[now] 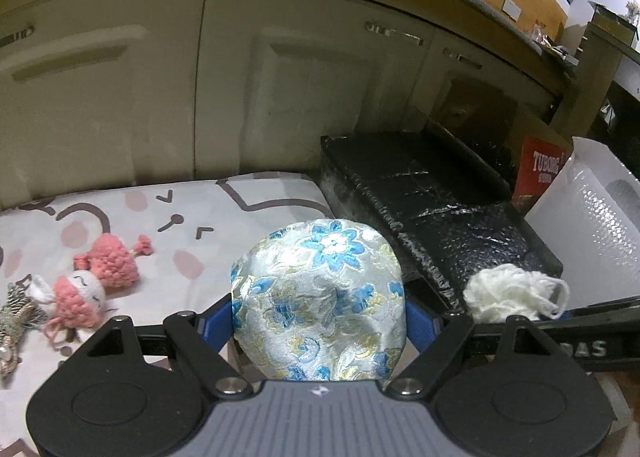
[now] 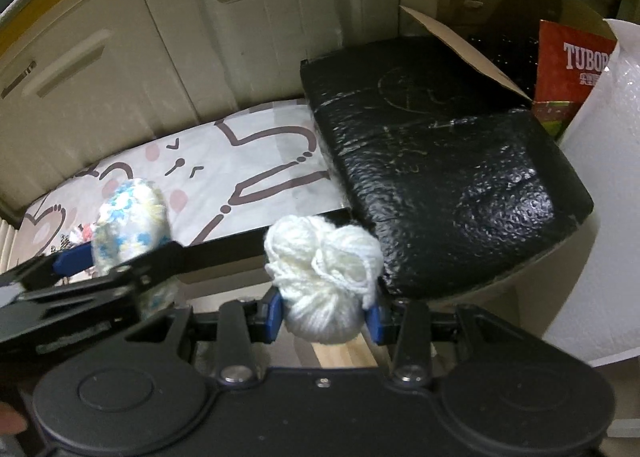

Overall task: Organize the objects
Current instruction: 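Carry the blue pouch and white yarn ball over the black box with both tools, then open both tools to drop the pouch and yarn ball into the box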

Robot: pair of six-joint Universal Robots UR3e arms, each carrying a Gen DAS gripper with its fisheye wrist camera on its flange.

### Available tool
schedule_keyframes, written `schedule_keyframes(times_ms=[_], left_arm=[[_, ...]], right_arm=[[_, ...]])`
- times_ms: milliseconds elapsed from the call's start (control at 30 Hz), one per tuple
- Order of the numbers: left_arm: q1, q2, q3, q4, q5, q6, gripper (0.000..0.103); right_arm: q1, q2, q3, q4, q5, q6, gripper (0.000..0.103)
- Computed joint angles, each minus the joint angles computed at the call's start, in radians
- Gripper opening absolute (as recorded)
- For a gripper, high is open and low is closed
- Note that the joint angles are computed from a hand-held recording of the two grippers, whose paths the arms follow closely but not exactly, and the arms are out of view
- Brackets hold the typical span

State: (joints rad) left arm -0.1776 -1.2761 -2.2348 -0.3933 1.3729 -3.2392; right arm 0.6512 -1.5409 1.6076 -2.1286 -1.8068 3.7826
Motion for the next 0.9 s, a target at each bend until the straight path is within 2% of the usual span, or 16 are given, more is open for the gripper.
schedule_keyframes(times_ms=[200,467,567,700,900], left_arm=[[-0.067,-0.143,0.007,0.099,0.075,0.017,0.084],[-0.153,-0.244,0.038,0.103,0.150,0.123,0.084],[-0.160,-0.257,0.046,0.073,0.149,0.142,0.084],[-0.137,-0.244,0.052,-0.004,0.102,0.157,0.084],[-0.122,-0.199,0.025,0.039,0.122,0.086,0.090]], right_arm=[[-0.027,-0.021,0.023,0.007,0.034,-0.038,0.042],[-0.041,-0.029,0.041,0.048,0.052,-0.061,0.042],[-0.050,-0.045,0.061,0.035,0.063,-0.069,0.042],[-0.064,-0.054,0.079,0.030,0.087,-0.084,0.042],[-0.088,-0.067,0.112,0.024,0.137,-0.084,0.042]])
